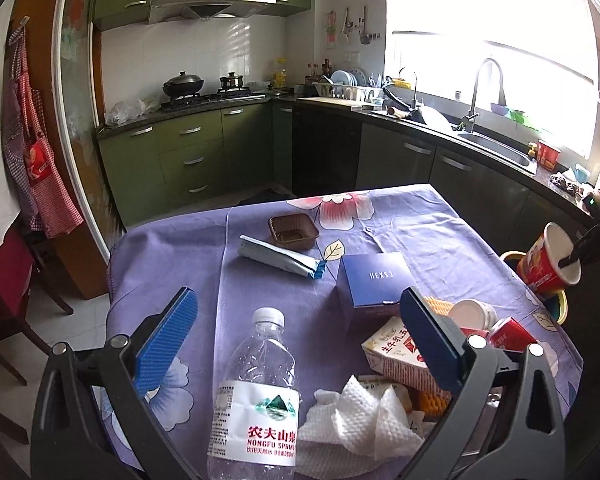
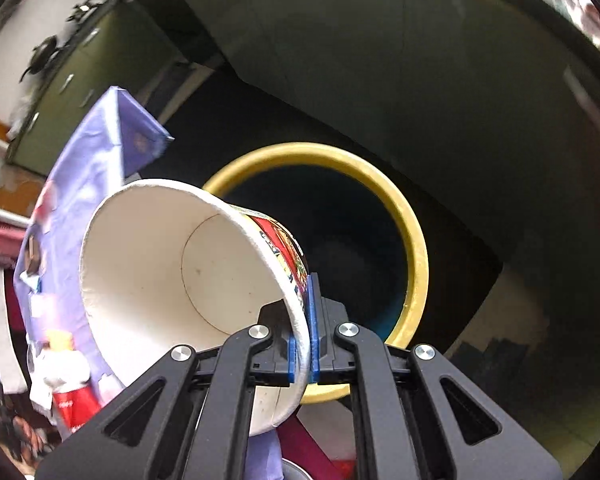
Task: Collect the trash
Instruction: 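Carry the noodle cup over the trash bin and open the right gripper, then grasp the clear water bottle with the left gripper and lift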
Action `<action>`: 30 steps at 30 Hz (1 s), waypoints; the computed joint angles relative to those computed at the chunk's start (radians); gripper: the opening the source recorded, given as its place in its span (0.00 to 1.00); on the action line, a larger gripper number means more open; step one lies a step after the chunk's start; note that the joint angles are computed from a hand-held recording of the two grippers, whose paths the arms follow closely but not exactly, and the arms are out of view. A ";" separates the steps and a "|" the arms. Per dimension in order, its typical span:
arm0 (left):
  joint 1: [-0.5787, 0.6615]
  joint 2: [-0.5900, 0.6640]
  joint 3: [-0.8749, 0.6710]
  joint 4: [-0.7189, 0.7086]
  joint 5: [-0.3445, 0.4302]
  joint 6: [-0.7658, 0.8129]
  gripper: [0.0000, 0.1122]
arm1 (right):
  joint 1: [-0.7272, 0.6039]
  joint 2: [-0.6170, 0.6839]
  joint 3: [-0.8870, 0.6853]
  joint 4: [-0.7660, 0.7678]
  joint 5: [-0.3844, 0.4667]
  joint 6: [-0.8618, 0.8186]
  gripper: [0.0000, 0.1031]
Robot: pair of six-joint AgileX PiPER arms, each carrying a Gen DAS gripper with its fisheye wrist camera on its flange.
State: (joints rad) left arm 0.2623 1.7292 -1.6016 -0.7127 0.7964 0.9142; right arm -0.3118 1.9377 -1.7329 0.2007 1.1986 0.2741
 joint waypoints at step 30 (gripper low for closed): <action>0.038 0.217 -0.255 0.268 0.298 -0.170 0.86 | 0.096 -0.242 0.358 0.120 -0.186 -0.121 0.41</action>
